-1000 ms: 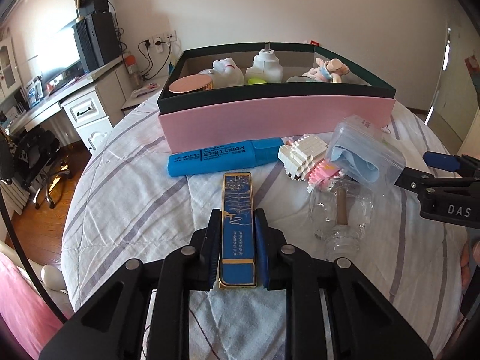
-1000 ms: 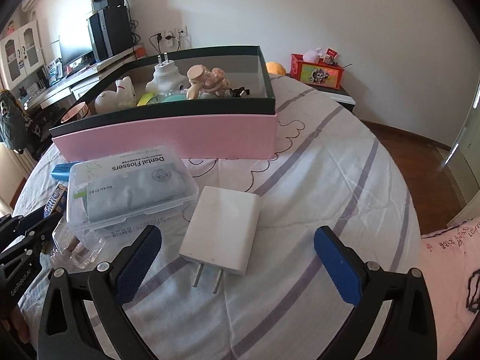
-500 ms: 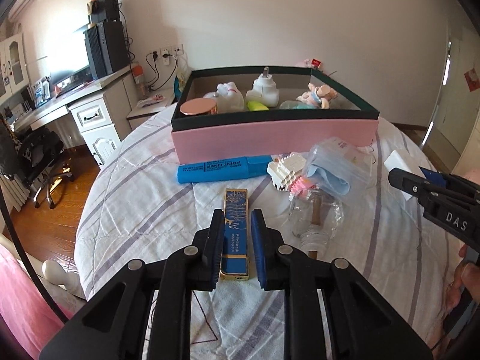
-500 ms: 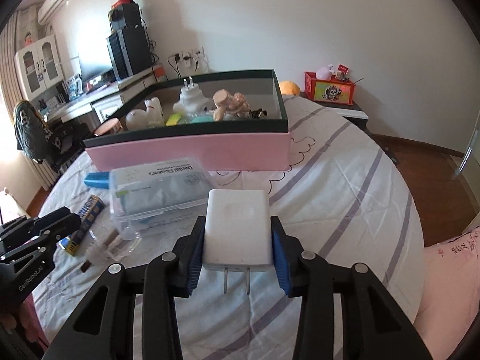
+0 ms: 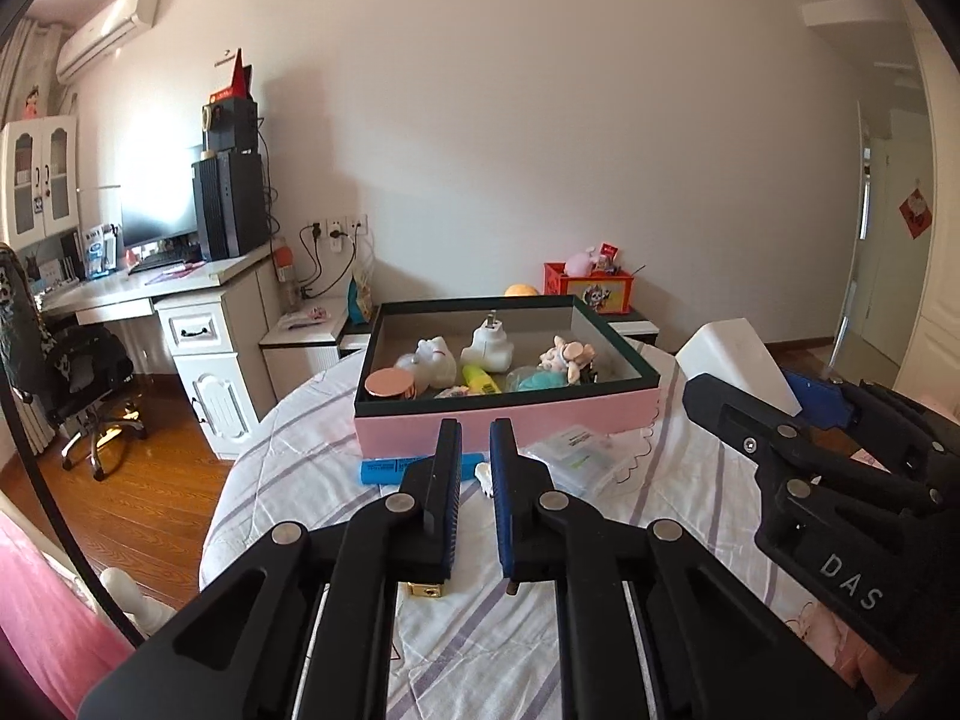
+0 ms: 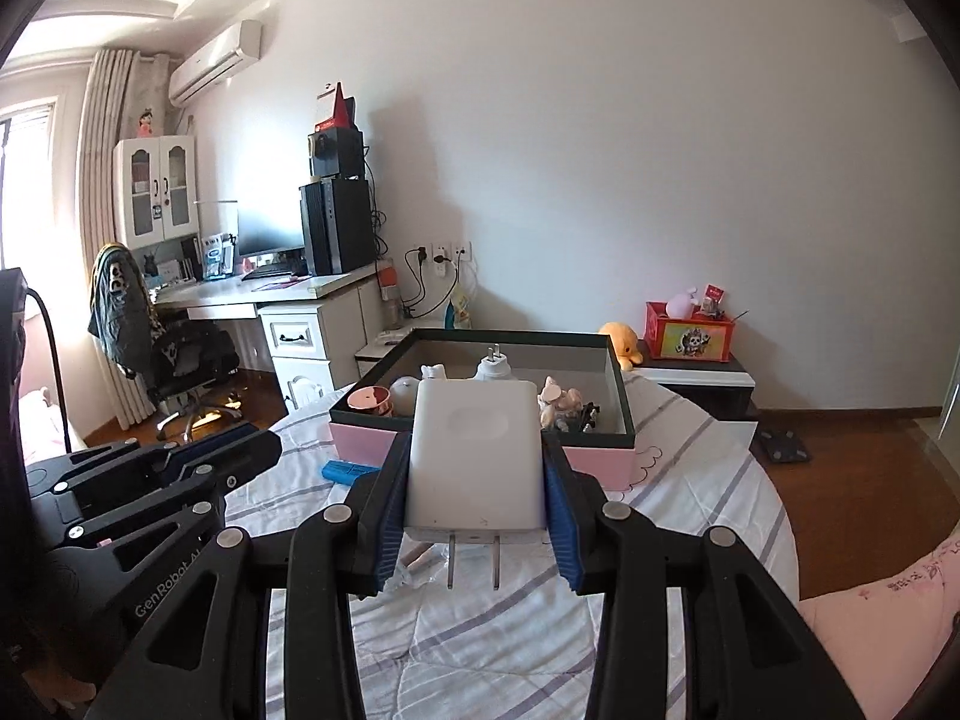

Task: Organize rigid objects

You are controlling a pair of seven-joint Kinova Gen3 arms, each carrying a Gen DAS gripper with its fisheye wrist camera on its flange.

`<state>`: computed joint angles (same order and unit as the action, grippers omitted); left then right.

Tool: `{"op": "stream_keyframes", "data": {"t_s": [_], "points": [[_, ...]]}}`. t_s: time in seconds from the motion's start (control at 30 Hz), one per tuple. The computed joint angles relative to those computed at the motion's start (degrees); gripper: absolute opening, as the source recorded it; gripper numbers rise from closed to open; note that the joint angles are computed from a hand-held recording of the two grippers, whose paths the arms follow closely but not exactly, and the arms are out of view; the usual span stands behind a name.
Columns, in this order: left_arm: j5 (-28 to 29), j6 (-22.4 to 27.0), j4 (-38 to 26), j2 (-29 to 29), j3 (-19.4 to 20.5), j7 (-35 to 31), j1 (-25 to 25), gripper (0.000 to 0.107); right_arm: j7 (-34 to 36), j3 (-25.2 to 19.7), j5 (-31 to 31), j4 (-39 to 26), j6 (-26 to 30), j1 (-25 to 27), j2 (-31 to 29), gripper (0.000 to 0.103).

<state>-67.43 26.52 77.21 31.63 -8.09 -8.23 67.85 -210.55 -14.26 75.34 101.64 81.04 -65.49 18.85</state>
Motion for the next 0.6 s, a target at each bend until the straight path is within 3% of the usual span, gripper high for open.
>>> {"op": "stream_keyframes", "data": {"t_s": [0.13, 0.6], "points": [[-4.3, 1.2, 0.8, -0.9, -1.2, 3.8, 2.5, 0.009, 0.7, -0.1, 0.8, -1.4, 2.7, -1.6, 0.2, 0.042], [-10.0, 6.9, -0.5, -1.4, 5.4, 5.7, 0.5, 0.009, 3.4, -0.3, 1.9, -3.5, 5.4, -3.3, 0.1, 0.042]]}}
